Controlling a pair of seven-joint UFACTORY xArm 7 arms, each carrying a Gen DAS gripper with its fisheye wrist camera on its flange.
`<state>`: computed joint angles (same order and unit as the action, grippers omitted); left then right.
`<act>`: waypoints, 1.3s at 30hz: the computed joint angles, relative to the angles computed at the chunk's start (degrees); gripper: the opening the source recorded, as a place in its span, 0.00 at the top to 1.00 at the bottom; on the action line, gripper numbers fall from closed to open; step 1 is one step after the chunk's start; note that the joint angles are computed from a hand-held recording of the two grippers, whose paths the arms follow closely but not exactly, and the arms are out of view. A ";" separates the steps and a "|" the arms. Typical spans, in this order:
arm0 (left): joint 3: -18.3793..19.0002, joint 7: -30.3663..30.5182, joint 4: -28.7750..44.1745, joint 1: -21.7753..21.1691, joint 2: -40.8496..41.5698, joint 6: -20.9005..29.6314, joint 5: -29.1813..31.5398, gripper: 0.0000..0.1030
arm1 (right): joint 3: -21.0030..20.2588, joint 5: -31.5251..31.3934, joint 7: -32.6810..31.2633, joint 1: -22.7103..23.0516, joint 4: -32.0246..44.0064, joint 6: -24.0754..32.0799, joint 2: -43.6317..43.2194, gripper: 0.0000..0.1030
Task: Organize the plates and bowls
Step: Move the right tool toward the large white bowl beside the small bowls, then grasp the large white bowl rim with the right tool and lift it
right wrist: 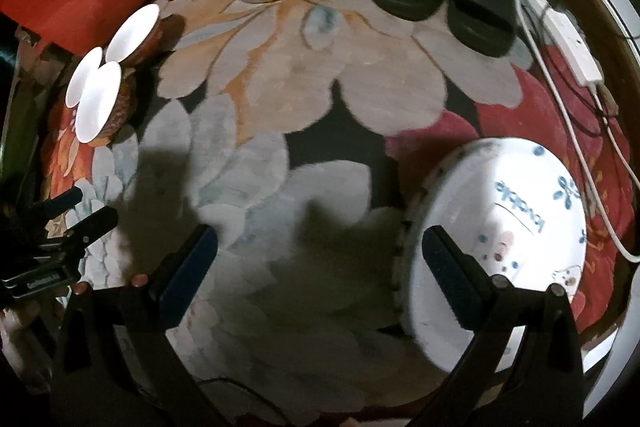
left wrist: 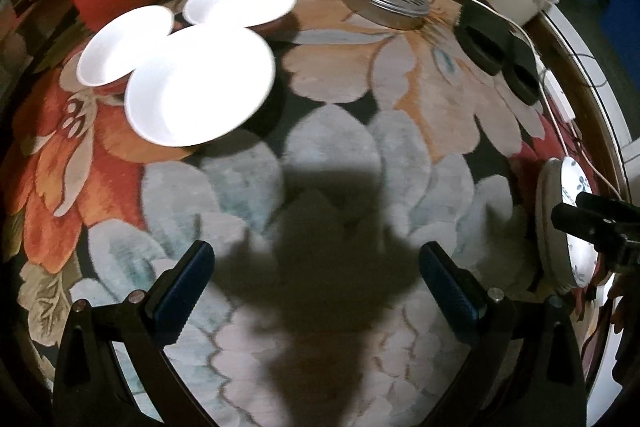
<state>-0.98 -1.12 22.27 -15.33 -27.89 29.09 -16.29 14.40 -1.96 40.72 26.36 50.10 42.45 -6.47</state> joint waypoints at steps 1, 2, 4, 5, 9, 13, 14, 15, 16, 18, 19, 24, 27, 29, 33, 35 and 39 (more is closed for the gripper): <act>0.42 0.13 -0.35 0.55 -0.31 0.02 0.21 0.01 | 0.14 0.33 -0.19 0.21 0.80 -0.29 1.01 0.00; 0.78 0.30 -0.56 0.83 -0.48 0.05 0.19 0.01 | 0.22 0.52 -0.33 0.39 1.45 -0.52 1.85 0.00; 1.53 0.73 -0.85 1.57 -0.66 0.15 0.20 0.01 | 0.39 0.75 -0.76 0.88 3.15 -1.00 3.90 0.00; 1.86 0.99 -1.02 2.10 -0.73 0.11 0.33 0.01 | 0.44 0.80 -1.01 1.15 4.09 -1.21 5.03 0.00; 3.27 2.08 -1.07 4.79 -0.21 -0.15 1.08 0.01 | 0.51 1.53 -2.99 2.39 9.11 -2.02 10.66 0.00; 5.08 3.23 -0.21 7.91 1.29 -0.79 1.32 0.01 | 0.55 2.37 -5.82 3.86 16.65 -3.14 17.97 0.00; 5.79 3.81 0.14 8.43 1.77 -1.00 0.88 0.01 | 0.43 2.24 -6.31 4.32 18.25 -3.53 19.36 0.00; 6.35 4.46 0.55 8.85 2.26 -1.17 0.45 0.01 | 0.31 2.16 -6.86 4.74 19.79 -3.93 20.70 0.00; 6.93 5.15 1.14 9.38 3.03 -1.46 0.06 0.01 | 0.28 2.31 -7.48 5.12 21.59 -4.37 22.28 0.01; 8.04 6.71 2.20 9.86 4.45 -2.24 -1.52 0.01 | 0.27 3.37 -8.42 5.59 24.33 -5.23 24.72 0.01; 8.44 7.33 2.79 10.07 5.22 -2.58 -2.45 0.01 | 0.56 4.63 -9.30 5.56 25.80 -6.31 26.19 0.02; 10.61 10.76 6.60 10.79 11.19 -3.30 -9.59 0.15 | 0.67 8.79 -10.05 6.02 32.53 -10.12 32.72 0.15; 10.13 13.05 8.83 11.59 14.24 -3.18 -13.50 0.18 | 0.69 11.20 -8.78 6.24 37.79 -10.79 37.55 0.23; 9.56 15.48 10.03 11.38 15.91 -3.91 -17.15 0.23 | 0.77 11.82 -8.82 6.45 41.50 -9.57 40.39 0.30; 7.56 18.73 12.83 11.56 19.29 -4.46 -22.01 0.49 | 1.15 12.69 -10.53 6.87 47.45 -6.86 44.81 0.44; 6.20 18.95 14.11 11.90 21.08 -4.76 -22.78 0.60 | 1.16 12.41 -11.84 7.47 49.96 -5.46 46.59 0.53; 3.51 17.23 16.06 12.54 24.15 -6.16 -21.77 0.75 | 1.02 12.84 -13.24 8.11 53.84 -2.61 49.49 0.78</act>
<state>2.53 16.11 38.33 -2.80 -3.74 22.94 -38.07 15.43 10.88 27.48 34.47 103.95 39.85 43.03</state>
